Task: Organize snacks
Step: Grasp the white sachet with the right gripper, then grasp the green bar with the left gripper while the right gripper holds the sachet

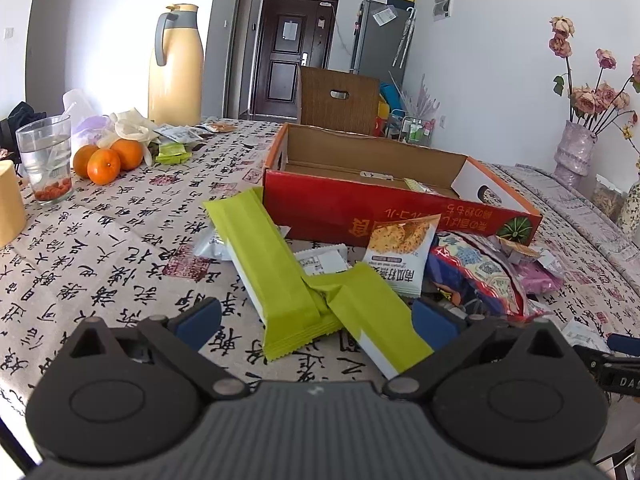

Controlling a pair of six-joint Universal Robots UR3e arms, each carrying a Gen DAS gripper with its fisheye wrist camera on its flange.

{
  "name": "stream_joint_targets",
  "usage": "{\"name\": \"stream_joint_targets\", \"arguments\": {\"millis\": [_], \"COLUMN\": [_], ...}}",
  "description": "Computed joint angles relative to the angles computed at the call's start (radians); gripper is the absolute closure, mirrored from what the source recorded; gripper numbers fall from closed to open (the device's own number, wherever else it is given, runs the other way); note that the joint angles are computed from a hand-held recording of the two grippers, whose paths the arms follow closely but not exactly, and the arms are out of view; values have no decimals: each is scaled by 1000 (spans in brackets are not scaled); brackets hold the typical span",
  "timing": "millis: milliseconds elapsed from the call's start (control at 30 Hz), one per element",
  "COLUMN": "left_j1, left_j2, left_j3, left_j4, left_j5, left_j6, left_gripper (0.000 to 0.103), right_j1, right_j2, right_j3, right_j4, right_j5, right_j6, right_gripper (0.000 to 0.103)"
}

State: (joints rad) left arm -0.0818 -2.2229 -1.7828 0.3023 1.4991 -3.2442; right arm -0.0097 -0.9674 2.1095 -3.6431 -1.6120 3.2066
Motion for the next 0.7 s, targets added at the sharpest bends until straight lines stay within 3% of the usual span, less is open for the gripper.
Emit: {"name": "stream_joint_targets", "arguments": {"millis": [67,367,700], "left_j1": [0,-3,11], "left_j2": [-2,-8,-3], "left_j3": [8,28,56], "left_j4": [-9,-34,-83], "left_j5": [3,6,30], "left_j6": [-1,0,-19], "left_gripper": [0,0,0], "right_j1": [-5,-35,-63], "right_j2": [3,-27,-36], "right_j3": [12,40,82], "right_j4": [-26,-28,-126], "right_j5": [25,109,121], "right_j6": [-18,-56,-6], "right_gripper": [35,58,62]}}
